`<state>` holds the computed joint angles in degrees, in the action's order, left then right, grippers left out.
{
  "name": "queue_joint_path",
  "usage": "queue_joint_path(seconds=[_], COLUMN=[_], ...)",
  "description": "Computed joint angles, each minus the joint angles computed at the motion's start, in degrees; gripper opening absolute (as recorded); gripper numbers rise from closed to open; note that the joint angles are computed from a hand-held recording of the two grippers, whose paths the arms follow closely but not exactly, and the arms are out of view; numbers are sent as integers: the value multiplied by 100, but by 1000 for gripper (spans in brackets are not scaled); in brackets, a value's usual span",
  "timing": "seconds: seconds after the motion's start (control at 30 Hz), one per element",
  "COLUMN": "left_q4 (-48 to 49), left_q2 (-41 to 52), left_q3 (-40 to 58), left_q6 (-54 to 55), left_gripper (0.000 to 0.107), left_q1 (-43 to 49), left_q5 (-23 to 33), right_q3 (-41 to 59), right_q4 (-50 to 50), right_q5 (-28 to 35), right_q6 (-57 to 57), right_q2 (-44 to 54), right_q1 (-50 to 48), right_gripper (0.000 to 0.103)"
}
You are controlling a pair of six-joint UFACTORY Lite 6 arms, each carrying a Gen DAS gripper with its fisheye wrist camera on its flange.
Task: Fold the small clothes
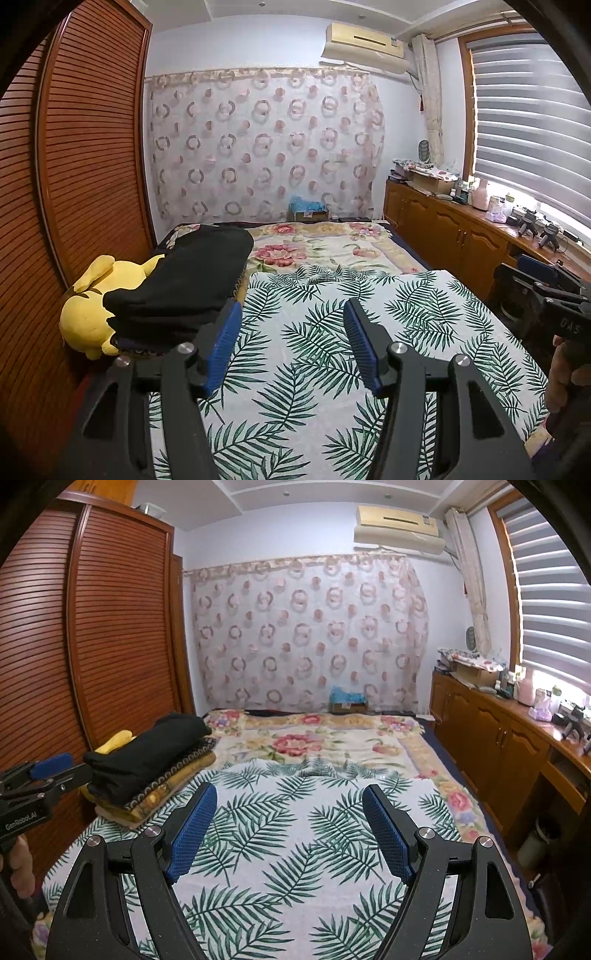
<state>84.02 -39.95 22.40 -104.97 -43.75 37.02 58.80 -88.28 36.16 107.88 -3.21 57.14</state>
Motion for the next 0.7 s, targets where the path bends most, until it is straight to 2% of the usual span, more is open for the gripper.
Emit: queue_joint_path(seconds=[0.7], left_q4=[36], left_q2=[5], left_q3=[-7], left_q6=[-13], left_gripper=[57], left_q1=[46], left_q5=[-42], right_q3=[18], right_q4=[35], right_q5=[21], right_q6=[-36], right_q2=[-3], right_q1=[17], right_gripper=[83])
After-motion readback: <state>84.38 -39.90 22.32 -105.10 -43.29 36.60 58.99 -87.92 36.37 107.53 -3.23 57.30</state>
